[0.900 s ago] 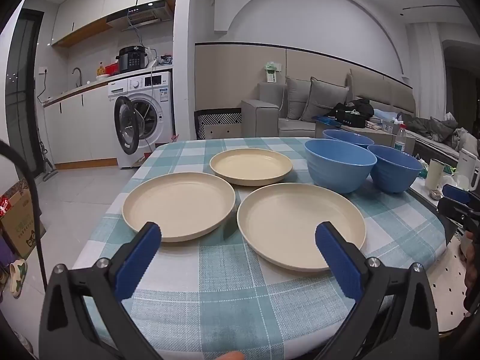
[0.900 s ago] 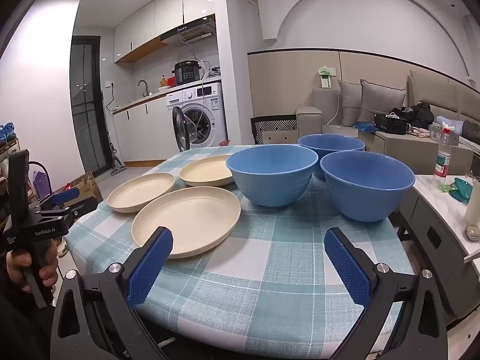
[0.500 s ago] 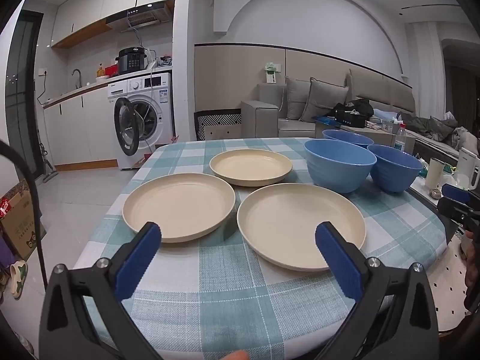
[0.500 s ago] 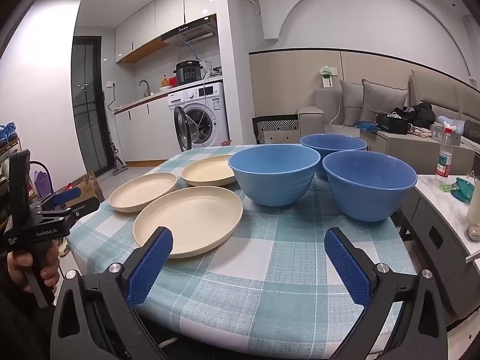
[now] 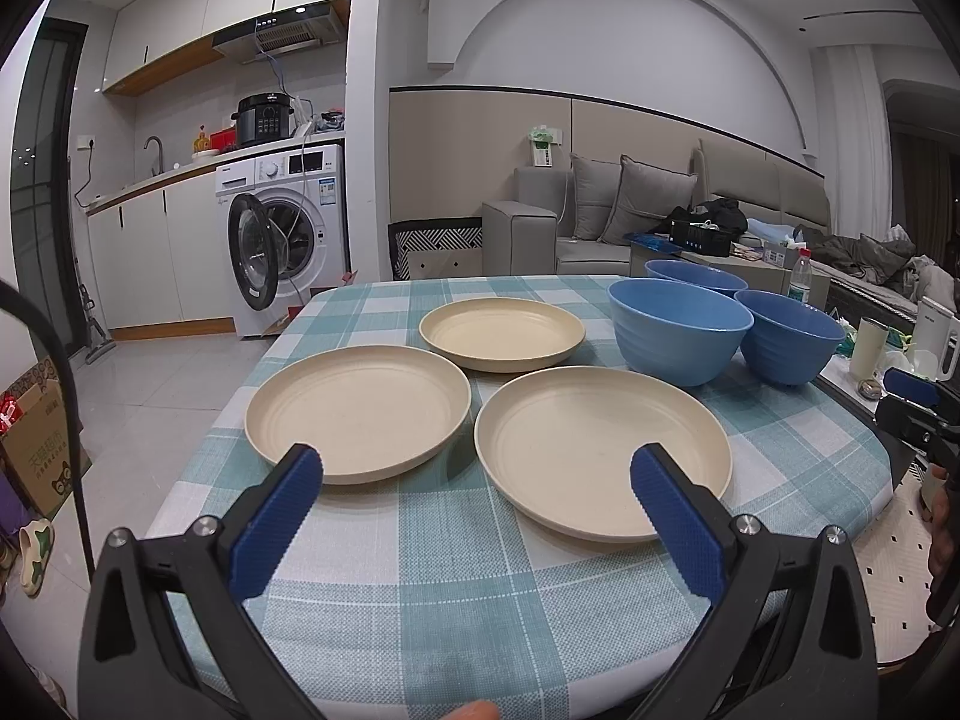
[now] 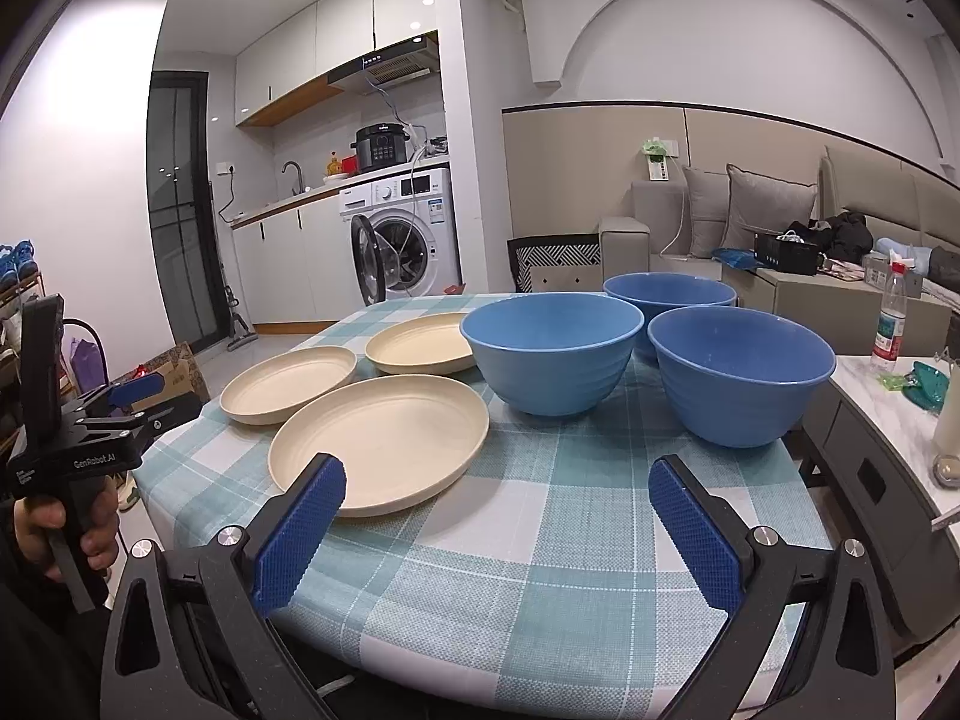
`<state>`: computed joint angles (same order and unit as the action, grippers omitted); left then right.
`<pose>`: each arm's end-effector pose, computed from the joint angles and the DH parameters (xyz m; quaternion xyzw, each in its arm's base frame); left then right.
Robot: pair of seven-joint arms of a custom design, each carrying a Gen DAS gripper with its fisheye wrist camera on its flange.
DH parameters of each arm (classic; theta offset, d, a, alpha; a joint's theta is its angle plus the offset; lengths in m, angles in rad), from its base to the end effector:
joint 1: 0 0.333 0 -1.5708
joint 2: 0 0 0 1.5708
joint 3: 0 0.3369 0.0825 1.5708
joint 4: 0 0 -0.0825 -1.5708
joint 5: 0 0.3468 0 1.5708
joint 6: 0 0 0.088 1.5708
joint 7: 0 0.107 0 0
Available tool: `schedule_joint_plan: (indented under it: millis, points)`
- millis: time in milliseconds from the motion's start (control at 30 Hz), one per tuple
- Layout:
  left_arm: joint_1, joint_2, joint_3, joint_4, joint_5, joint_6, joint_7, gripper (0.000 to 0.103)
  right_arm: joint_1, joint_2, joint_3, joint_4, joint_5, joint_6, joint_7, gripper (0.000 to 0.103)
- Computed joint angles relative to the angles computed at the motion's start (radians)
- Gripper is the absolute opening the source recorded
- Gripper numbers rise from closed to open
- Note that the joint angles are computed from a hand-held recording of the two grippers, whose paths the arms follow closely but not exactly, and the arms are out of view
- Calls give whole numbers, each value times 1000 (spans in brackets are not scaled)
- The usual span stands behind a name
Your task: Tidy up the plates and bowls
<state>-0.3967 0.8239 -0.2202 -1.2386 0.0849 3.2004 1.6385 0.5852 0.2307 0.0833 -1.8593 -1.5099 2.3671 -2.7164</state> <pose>0.6723 -0.3964 0.4543 -0.3911 0.7405 -0.4897 0.2428 0.4954 0.3710 0.4728 -0.5021 0.6709 -0.4033 0.3676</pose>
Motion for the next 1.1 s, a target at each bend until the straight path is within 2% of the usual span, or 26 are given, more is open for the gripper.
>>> schedule_joint_plan:
  millis: [1100]
  points:
    - [26, -23, -26, -30, 1, -3, 8, 103, 4, 4, 0, 6, 3, 1, 1, 103]
